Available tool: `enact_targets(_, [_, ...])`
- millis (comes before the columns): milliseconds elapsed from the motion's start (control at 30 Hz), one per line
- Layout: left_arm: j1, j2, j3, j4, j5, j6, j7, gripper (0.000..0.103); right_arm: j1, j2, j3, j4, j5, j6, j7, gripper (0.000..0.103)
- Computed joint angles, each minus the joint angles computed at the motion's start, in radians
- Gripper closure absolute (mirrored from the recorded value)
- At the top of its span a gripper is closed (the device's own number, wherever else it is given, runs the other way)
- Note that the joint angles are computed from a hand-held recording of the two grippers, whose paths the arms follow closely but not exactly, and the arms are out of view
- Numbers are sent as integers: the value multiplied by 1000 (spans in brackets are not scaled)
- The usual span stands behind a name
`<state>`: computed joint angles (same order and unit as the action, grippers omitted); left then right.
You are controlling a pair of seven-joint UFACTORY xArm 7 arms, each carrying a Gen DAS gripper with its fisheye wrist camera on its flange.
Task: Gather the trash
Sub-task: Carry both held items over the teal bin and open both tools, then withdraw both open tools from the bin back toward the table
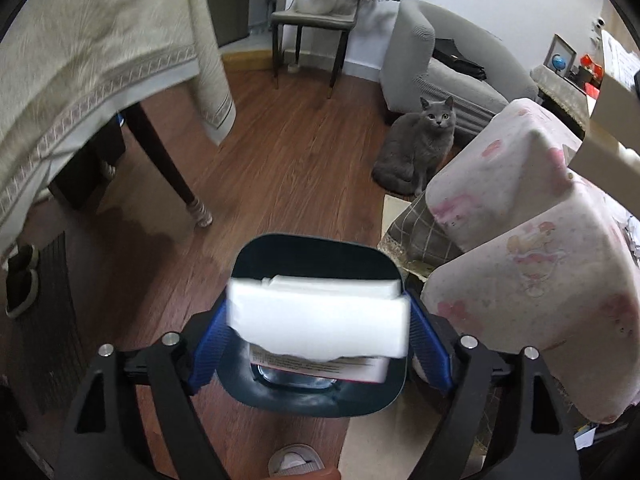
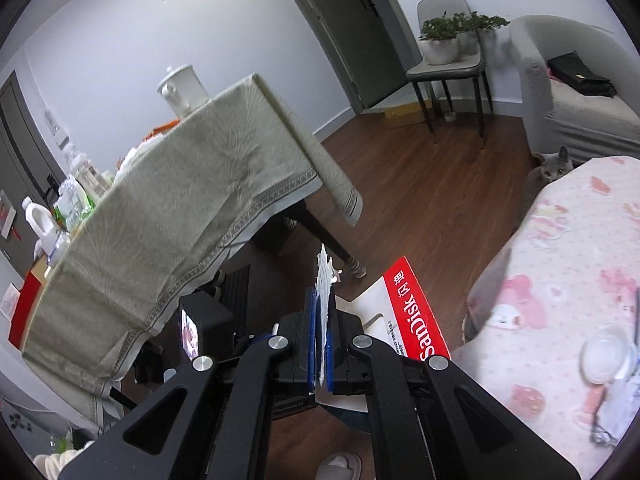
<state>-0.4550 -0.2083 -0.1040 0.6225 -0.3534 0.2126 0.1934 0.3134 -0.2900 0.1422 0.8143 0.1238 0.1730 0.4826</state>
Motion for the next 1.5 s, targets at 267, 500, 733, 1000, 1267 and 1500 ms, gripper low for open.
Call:
enact_targets(267, [17,-31,24,-13,1,18,28,14,-5,102,23,69,-33,33,19,99])
enact_targets(500, [24,-108,82,-45,-48,24,74,12,-8,213,42,147,-106,64,75,99])
enact_targets(733, [14,-177,137,-76,-71,26,140,23,18,332,31,235,-193,117,125,99])
enact_targets(1000, [0,-223,177,-82,-123,48,187,36,44,450,8,308,-216,197,128,99])
enact_targets(1267, [-8,-252,169,-70,-135,64,187,39,62,546,-8,356,-221,258,117,99])
enact_targets(1500, [-13,-275,166,-67,-129,68,184,39,92,616,-33,401,-266,358,135,94])
